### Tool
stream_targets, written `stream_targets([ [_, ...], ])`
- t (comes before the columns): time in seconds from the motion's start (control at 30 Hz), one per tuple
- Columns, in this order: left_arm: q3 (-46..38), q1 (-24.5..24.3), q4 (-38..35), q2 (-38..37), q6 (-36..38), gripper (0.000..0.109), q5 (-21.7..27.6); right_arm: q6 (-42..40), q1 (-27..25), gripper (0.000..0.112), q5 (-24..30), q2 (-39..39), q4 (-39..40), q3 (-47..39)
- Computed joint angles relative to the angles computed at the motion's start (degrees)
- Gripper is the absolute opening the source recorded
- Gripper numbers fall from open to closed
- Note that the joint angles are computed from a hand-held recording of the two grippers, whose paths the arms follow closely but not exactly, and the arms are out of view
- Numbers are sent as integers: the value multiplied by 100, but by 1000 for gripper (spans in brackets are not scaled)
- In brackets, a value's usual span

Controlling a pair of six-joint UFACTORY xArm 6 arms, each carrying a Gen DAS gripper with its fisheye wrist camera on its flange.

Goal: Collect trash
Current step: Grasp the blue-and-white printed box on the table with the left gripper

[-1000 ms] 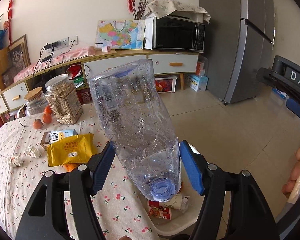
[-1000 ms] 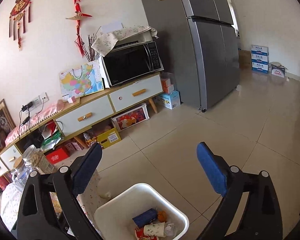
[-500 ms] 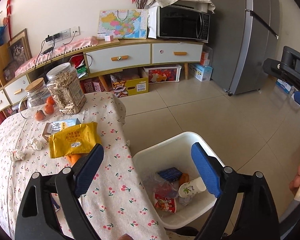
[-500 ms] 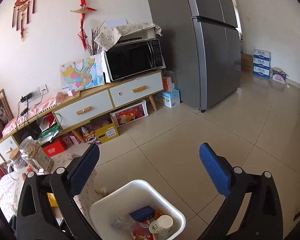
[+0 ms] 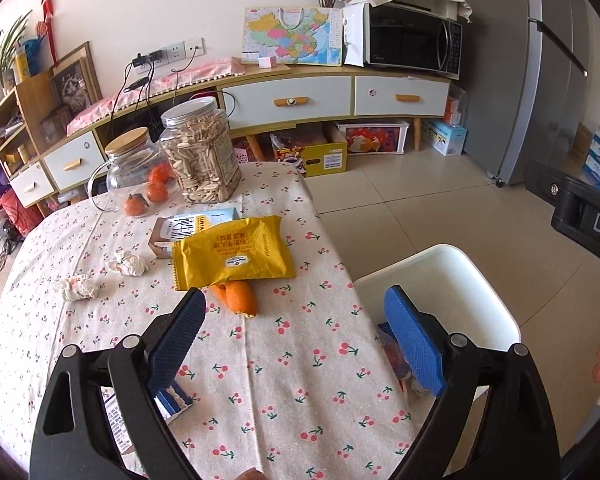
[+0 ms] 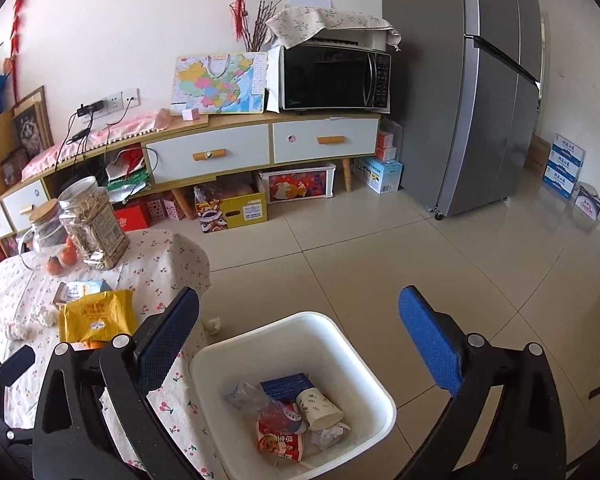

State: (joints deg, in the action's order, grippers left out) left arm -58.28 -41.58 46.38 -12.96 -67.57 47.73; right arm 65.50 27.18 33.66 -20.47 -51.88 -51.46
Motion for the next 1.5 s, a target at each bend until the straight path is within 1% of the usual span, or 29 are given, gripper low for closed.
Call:
stream_targets([
  [0.2, 576, 178, 35, -584, 230, 89, 289, -293, 466, 96, 93, 337, -1, -218],
  [0.33, 917, 415, -200, -920, 691, 89, 421, -568, 722, 96, 115, 598, 152, -406],
  [0.47, 1194, 652, -564, -1094, 1592, 89, 519, -780, 903, 96, 112, 820, 211, -558],
  [0.57, 1462, 851, -1005, -1210, 2432, 89, 473, -1070, 950, 96, 33, 994, 507, -678],
  [0.73, 1801, 1332, -2282, -1267, 4043, 89, 329, -1449, 1002, 96, -37, 1266, 925, -859],
  [0.87, 1964, 1677, -3043, -1259, 4791, 88, 224, -1904, 986, 96, -212, 1463, 1489, -972],
  [0.93, 2073, 1794, -3363, -1319, 5077, 85, 67, -2195, 973, 96, -340, 1580, 1875, -1028],
  [1.0, 2125, 1822, -3630, -1370, 5341, 66, -46, -2586, 982, 96, -404, 1726, 2311, -1128],
  [1.03, 2145, 1814, -3638, -1398, 5365, 66, -78, -2735, 994, 96, -425, 1806, 2464, -1187],
  [1.1, 2189, 1770, -3449, -1462, 5229, 60, -109, -2977, 1014, 96, -470, 1972, 2673, -1314],
  [1.17, 2252, 1782, -3422, -1576, 5150, 58, -158, -3182, 1031, 96, -541, 2131, 2848, -1440],
  [1.27, 2299, 1898, -3489, -1814, 4955, 57, -290, -3450, 1036, 96, -711, 2350, 3120, -1602],
  [1.33, 2360, 2007, -3532, -2026, 4786, 57, -412, -3767, 1039, 96, -866, 2529, 3440, -1729],
  [1.4, 2396, 2154, -3597, -2192, 4686, 57, -522, -4152, 1069, 96, -931, 2727, 3773, -1897],
  [1.5, 2420, 2326, -3662, -2343, 4547, 57, -629, -4542, 1134, 96, -970, 3032, 4005, -2177],
])
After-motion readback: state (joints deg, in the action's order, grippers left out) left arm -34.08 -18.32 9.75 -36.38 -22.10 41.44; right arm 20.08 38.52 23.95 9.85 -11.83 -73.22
